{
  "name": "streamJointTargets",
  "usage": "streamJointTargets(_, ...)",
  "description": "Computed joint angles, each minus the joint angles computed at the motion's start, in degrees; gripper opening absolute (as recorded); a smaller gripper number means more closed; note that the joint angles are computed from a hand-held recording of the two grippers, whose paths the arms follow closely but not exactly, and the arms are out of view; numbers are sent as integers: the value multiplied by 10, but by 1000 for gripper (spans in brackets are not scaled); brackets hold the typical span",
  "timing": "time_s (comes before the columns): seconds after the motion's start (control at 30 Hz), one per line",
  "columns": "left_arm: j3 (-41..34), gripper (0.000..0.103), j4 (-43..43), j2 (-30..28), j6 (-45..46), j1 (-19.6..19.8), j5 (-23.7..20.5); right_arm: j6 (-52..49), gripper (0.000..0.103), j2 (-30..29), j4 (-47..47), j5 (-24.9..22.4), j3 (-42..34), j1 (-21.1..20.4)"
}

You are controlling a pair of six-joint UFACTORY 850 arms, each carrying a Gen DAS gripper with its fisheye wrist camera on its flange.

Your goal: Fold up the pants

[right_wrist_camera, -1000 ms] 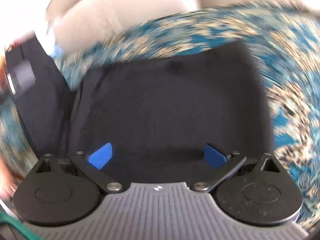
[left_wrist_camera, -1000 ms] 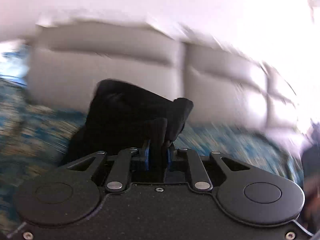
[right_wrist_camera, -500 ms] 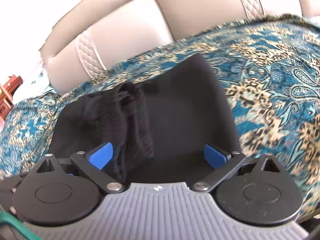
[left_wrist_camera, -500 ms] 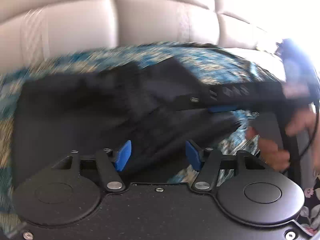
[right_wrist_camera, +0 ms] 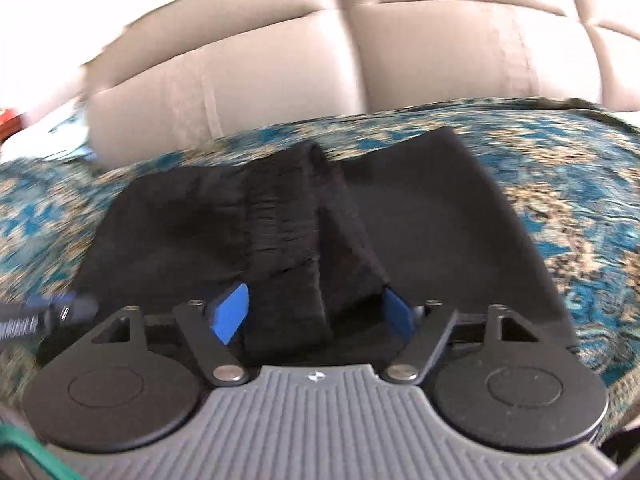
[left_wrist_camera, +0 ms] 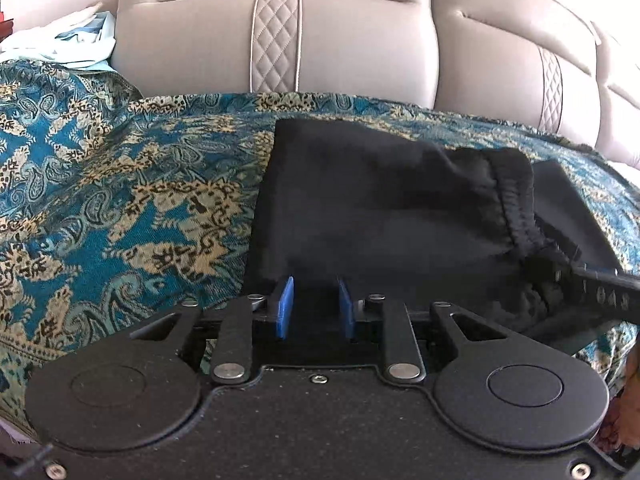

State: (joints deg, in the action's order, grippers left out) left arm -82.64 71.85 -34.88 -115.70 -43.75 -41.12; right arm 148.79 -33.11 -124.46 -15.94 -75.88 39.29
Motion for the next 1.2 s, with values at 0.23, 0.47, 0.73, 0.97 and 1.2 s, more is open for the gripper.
streamJointTargets(0.23, -17, 23, -12, -11, 19, -3, 7, -2, 42, -17, 16, -21, -20, 6)
streamJointTargets(0.47, -3, 24, 26, 12, -12, -11, 19, -146, 26, -1, 106, -100, -5, 13)
streamJointTargets(0.73, -24, 25, -2, -10, 29, -13, 37, -202, 27, 15, 182, -142, 26, -3)
streamJointTargets(0.97, -21, 30, -7, -12, 60, -23, 30, -201, 29, 19, 180, -158, 38, -9)
streamJointTargets(1.2, -8, 32, 19, 6, 45, -23, 35, -246, 32, 19, 204, -155, 38, -13)
